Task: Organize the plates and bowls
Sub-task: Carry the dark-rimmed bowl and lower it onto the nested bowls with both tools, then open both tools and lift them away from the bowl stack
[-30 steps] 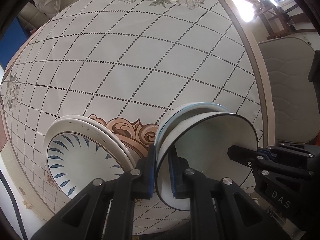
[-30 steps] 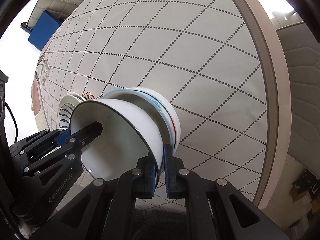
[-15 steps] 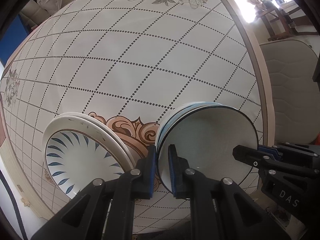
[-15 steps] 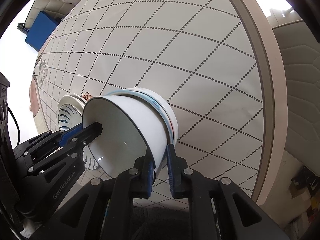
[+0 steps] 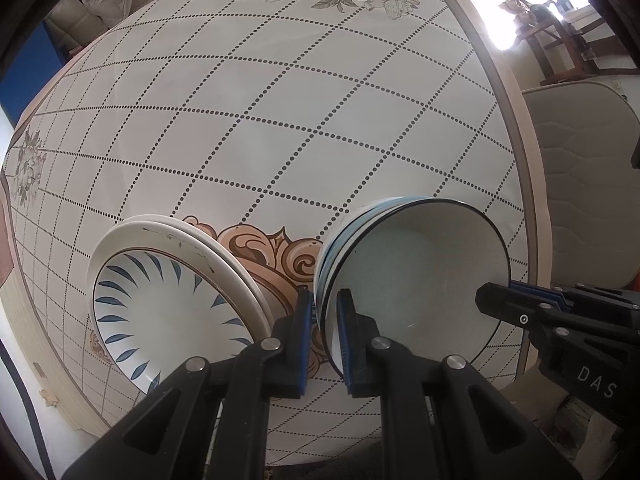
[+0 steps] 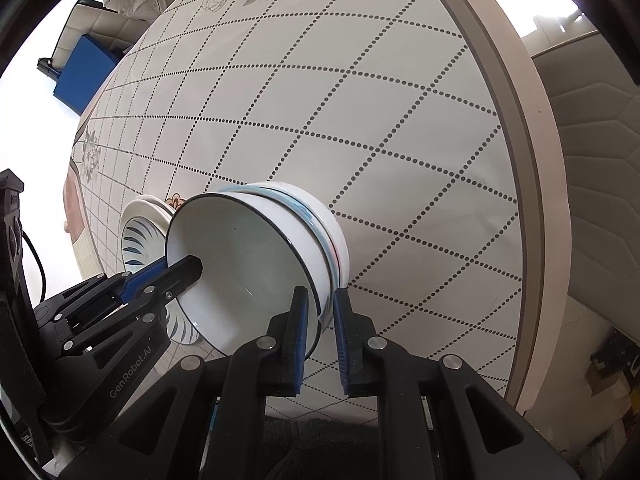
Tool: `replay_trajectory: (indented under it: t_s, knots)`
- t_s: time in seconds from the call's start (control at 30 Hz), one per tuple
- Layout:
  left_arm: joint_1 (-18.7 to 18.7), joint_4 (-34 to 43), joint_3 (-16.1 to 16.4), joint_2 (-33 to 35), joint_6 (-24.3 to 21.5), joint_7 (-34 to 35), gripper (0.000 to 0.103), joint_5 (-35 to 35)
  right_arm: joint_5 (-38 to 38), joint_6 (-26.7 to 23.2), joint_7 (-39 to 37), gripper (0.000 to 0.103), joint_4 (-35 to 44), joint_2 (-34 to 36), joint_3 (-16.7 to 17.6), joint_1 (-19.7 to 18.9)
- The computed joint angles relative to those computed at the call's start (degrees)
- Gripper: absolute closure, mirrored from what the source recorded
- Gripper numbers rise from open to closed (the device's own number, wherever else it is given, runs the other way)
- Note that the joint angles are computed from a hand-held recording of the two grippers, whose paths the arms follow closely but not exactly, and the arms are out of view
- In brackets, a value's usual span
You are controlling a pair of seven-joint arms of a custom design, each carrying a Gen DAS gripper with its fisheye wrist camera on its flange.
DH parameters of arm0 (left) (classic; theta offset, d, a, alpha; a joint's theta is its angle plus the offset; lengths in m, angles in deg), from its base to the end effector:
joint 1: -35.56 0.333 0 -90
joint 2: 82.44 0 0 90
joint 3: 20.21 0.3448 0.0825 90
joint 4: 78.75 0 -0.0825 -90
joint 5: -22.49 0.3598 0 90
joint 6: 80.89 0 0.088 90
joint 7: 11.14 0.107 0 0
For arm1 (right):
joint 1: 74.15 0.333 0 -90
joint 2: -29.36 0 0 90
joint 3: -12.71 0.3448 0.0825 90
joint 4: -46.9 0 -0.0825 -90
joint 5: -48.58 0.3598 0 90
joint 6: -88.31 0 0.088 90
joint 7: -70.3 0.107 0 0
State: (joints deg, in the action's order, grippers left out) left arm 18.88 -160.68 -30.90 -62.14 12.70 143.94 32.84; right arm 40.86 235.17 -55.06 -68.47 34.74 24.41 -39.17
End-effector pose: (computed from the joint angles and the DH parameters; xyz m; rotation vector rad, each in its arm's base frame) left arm 0.5819 -0.2592 0.5168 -0.0923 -3.0503 -0.2540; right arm 0.4071 0.4293 0.4992 0.0669 2.7577 0.4261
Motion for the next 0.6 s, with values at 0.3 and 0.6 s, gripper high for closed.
replay_trajectory:
  t_s: [0.3, 0.6]
  knots:
    - [2.47, -2.55, -0.06, -3.43, 4.77, -1.08, 0.089, -5.2, 1.81, -11.01, -5.82, 0.087, 6.06, 0.5, 0.45, -0.07]
    - [6.76, -3.16, 0.52, -7.36, 7.3, 0.41, 0.089, -11.86, 0.18, -35.46, -10.03, 0.072, 22.82, 4.19, 0.9, 2.63]
